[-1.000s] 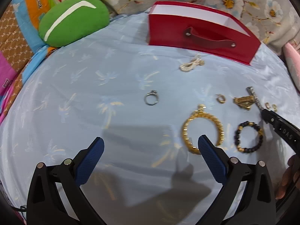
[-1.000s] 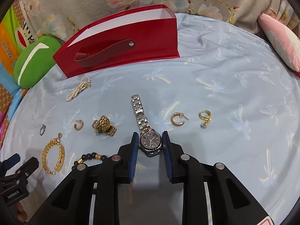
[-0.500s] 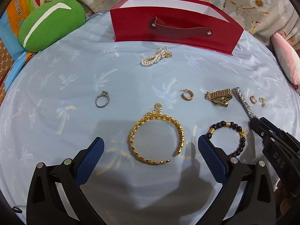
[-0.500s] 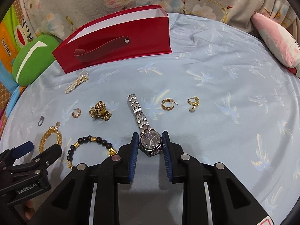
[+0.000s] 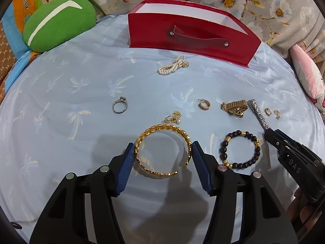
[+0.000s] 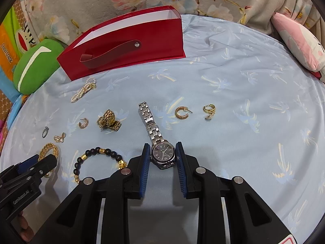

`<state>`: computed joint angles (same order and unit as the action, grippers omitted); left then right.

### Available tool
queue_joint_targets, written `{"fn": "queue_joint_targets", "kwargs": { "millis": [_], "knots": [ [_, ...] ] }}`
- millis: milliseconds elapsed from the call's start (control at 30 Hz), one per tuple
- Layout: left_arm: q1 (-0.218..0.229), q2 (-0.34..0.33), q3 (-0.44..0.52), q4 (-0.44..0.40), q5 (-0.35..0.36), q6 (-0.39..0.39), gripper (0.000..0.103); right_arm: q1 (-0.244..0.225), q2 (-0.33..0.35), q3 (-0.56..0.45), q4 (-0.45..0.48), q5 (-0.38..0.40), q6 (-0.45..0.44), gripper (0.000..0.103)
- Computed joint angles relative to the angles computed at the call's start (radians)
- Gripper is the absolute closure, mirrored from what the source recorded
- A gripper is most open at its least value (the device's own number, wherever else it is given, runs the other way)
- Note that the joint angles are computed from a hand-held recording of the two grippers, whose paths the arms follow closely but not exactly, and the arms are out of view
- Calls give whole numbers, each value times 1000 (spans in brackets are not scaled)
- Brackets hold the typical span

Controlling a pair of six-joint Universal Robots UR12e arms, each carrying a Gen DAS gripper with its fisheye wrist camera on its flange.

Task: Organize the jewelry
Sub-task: 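Close the left tool on the gold bangle and lift it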

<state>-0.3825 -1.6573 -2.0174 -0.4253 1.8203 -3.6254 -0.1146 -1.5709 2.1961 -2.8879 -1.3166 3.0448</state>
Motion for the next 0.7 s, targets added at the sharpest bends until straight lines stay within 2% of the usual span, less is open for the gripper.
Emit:
{"fn": "queue_joint_targets", "kwargs": {
  "millis": [400,700],
  "knots": [
    [-6,63,-36,36,18,24,48,-30,-79,41,-21,64,27,79],
    [-10,96,-35,77,72,64,48,-49,-150,50,-50,117,30,80]
  ]
}}
